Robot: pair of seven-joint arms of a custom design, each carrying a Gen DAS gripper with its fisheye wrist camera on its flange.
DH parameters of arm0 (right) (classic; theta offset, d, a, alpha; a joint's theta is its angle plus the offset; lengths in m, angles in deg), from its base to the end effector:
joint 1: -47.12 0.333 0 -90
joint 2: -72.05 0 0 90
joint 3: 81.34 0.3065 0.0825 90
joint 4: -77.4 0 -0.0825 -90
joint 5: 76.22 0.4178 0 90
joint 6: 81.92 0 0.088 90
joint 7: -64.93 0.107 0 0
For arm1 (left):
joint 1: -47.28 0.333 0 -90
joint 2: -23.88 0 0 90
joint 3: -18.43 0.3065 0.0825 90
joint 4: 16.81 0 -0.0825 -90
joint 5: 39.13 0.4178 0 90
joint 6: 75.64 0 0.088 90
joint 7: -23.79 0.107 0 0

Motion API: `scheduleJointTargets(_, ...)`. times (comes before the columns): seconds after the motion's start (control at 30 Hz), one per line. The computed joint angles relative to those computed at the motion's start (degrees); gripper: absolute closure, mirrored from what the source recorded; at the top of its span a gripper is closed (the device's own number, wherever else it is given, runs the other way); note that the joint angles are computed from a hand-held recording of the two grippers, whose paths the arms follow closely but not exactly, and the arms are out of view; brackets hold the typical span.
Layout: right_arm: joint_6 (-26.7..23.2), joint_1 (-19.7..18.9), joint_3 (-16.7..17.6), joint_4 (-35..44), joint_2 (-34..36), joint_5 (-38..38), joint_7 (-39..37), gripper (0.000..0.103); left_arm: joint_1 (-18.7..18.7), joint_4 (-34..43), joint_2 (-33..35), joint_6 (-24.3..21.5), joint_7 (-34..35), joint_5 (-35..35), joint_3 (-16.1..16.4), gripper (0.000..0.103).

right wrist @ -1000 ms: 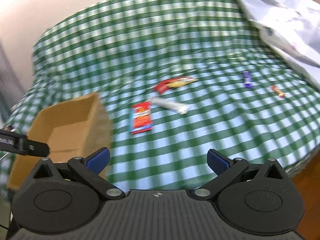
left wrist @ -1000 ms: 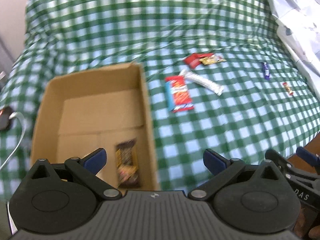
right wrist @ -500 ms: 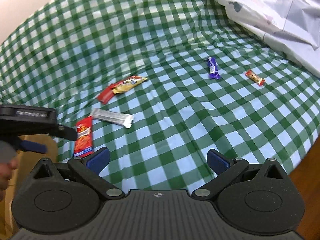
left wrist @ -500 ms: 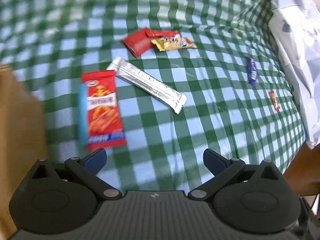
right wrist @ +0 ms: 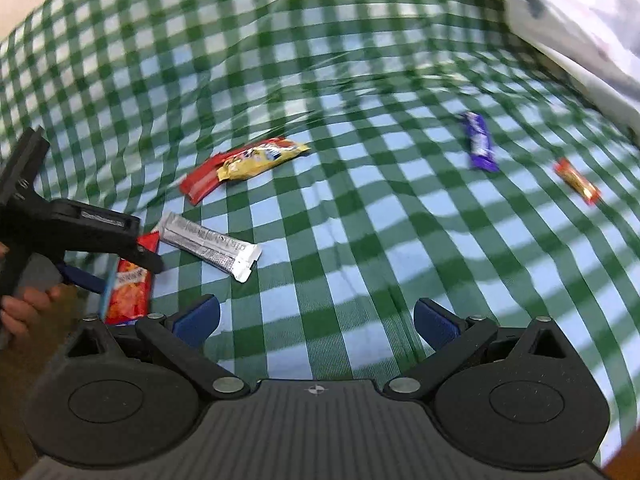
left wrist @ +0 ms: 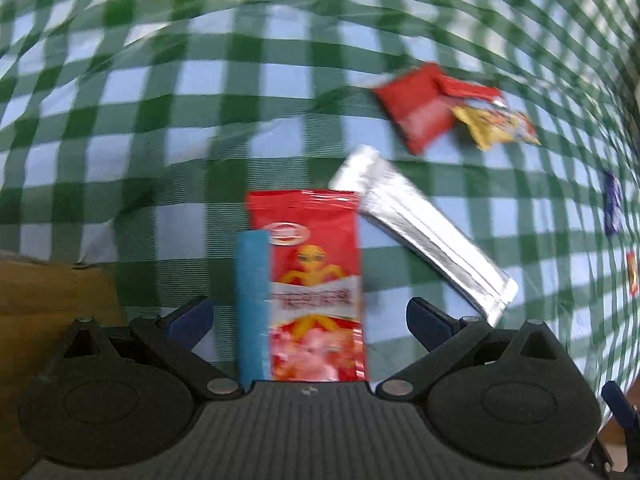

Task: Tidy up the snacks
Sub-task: 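Grasp the silver stick pack with the left tool while the right tool grasps the blue stick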

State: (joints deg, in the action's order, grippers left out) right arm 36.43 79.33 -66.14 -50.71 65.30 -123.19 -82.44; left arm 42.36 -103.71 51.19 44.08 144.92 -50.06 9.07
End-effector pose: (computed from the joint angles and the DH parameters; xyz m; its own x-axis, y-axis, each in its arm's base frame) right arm 0.3906 0.3700 0.4018 -0.7165 -0.6734 -0.1821 -0.4281 0.6306 -0.6473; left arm 0.7061 -0.1724 0.3787 -0.6363 -0.7533 0.1663 -0.7698 0.6059 -0.2008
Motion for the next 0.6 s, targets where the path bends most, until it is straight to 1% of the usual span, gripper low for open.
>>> scheduleJointTargets(0.03,0.61,-0.26,-0.32,0.0,0.35,-0.4,-0.73,0.001,0.44,1.24,0.69,-1.5,0.45,-0.81,-0.25,0.0)
scheduleJointTargets(0.07,1.04,-0.42,-0.45,-0.09,0.51,-1.06,-1.0,0.001,0.6,1.38,0.62,-2.06,0.76,-1.12,-0.34,0.0)
scheduleJointTargets(0.13,1.96,-0.77,-0.8,-0.01,1.15,-2.12,-1.78,0.001,0.6,0.02,-0.39,-1.38,1.76,-1.13,-0.43,0.0)
scheduleJointTargets(0.2,3.01,-1.03,-1.19,0.18,1.73,-2.32,-2.43,0.001,0.3,-0.63,-0.78,-1.8,2.39,-0.48,-0.31,0.0)
scheduleJointTargets(0.33,3.92,-1.13,-1.47,0.53,2.38,-2.03,-1.75,0.001,0.01,-5.48,-3.68,2.29,2.65,-0.47,-0.21,0.001)
scheduleJointTargets(0.4,4.02,-0.95,-1.4,0.56,2.4,-1.58,-1.72,0.001,0.6,-7.1,-4.53,3.12,3.58,-3.54,-1.21,0.003)
scheduleJointTargets(0.43,3.89,-0.82,-1.35,0.48,2.2,-1.05,-1.84,0.001,0.57,-7.31,-4.56,2.68,4.93,-4.74,-1.93,0.003)
scheduleJointTargets(0.47,3.43,-0.65,-1.18,0.34,1.93,-0.77,-1.31,0.001,0.72,-7.62,-5.01,1.11,6.94,-6.28,-2.79,0.004)
scheduleJointTargets(0.5,2.85,-0.49,-0.99,0.27,1.7,-0.41,-0.69,0.001,1.05,-7.47,-5.24,-1.84,9.48,-8.25,-3.71,0.004)
scheduleJointTargets(0.53,1.99,-0.22,-0.72,0.11,1.24,0.37,0.12,0.001,1.31,-7.02,-5.46,-6.3,12.22,-10.2,-4.63,0.004)
scheduleJointTargets(0.57,1.1,0.08,-0.38,-0.22,0.61,1.11,1.17,0.001,1.16,-7.32,-6.14,-8.93,14.15,-11.32,-4.98,0.004)
scheduleJointTargets(0.6,0.31,0.31,-0.1,-0.55,0.07,1.67,2.07,0.001,0.85,-8.93,-7.83,-9.59,15.92,-12.36,-5.15,0.003)
